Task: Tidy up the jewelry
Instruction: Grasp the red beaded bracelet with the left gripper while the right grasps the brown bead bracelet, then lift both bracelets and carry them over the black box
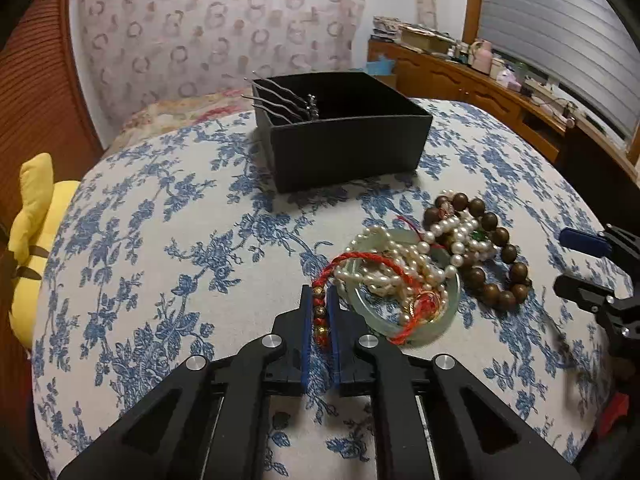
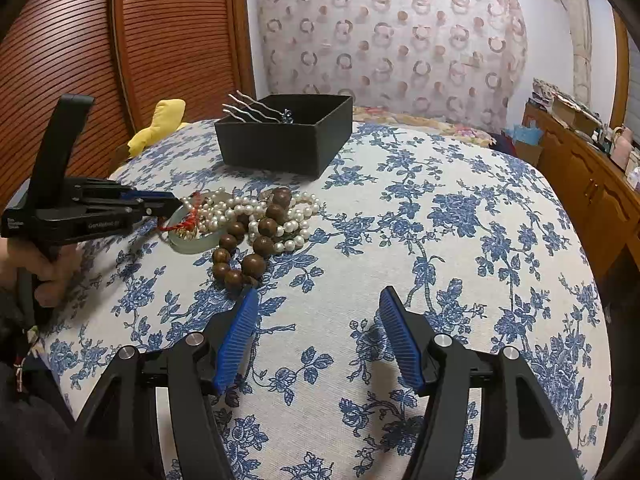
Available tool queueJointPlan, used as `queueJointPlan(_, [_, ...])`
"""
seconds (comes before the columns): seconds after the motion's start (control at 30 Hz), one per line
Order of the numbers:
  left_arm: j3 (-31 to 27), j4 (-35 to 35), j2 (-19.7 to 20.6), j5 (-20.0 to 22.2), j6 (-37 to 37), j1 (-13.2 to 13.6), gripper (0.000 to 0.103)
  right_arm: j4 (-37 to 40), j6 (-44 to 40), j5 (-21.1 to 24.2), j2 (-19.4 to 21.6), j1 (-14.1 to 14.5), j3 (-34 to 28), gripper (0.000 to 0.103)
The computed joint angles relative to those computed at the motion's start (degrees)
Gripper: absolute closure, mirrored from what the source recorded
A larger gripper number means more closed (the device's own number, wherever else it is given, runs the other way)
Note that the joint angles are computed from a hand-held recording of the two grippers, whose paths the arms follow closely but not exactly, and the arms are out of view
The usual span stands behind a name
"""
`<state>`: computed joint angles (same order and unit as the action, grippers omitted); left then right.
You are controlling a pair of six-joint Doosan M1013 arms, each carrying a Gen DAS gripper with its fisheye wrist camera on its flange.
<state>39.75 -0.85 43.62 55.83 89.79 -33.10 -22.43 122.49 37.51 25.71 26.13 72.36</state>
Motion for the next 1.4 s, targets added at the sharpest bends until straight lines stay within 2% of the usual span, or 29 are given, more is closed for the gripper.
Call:
queueJointPlan(0.07, [0.97, -0.46, -0.54, -0.69, 0.56, 0.05, 0.097, 0.73, -0.95, 0.52, 0.22, -0.01, -0.39, 0.038])
queueJointPlan(0.27, [7.02, -3.22, -4.16, -6.23, 0.42, 0.65, 0.097, 2.28, -2.94, 2.25, 0.93, -0.15, -1.95, 0.038])
queueJointPlan(0.4, [9.93, -3.17, -6.16, -9.34, -0.12, 0.88, 0.097, 6.52, -6.03, 1.61, 1.40, -0.61, -3.26, 0.053])
queueJointPlan(0.57, [11.71, -4.51, -7.36, -11.66, 0.04, 1.20, 0.097, 12.71, -11.66, 2.83, 3.53, -0.86, -6.79, 0.057])
queueJointPlan(0.67, [12.46, -5.48, -7.80, -12.60, 0.19, 1.37, 0.097, 14.10, -12.71, 5.44, 5.15, -0.75, -9.17, 0.058])
queueJointPlan(0.77, [12.78, -6.02, -7.93, -12.93, 0.56, 1.45, 0.097, 17.11, -13.88, 6.15, 5.65, -1.13, -10.00, 0.058])
queueJointPlan(0.83, [12.79, -6.08, -7.93, -12.94, 0.52, 1.46, 0.097, 18.93, -15.13, 6.64, 5.90, -1.33, -10.53, 0.064])
queueJointPlan(0.93, [12.92, -6.61, -7.97, -13.00, 0.72, 1.50, 0.097, 20.82, -16.86, 8.01, 6.49, -1.56, -11.67, 0.084])
queueJointPlan(0.97, [13.00, -6.68, -8.04, -13.04, 0.78, 1.49, 0.097, 21.48, -17.75, 8.53, 6.72, -1.66, -12.05, 0.086])
queueJointPlan(1.17, [13.01, -6.90, -8.14, -13.37, 0.87, 1.45, 0.097, 22.10, -21.53, 6.53, 6.06, -1.50, -12.45, 0.086])
queueJointPlan(1.4, [13.84, -7.77, -8.86, -14.84, 1.17, 1.74, 0.097, 21.27, -24.81, 4.36, 5.75, -1.38, -15.63, 0.086])
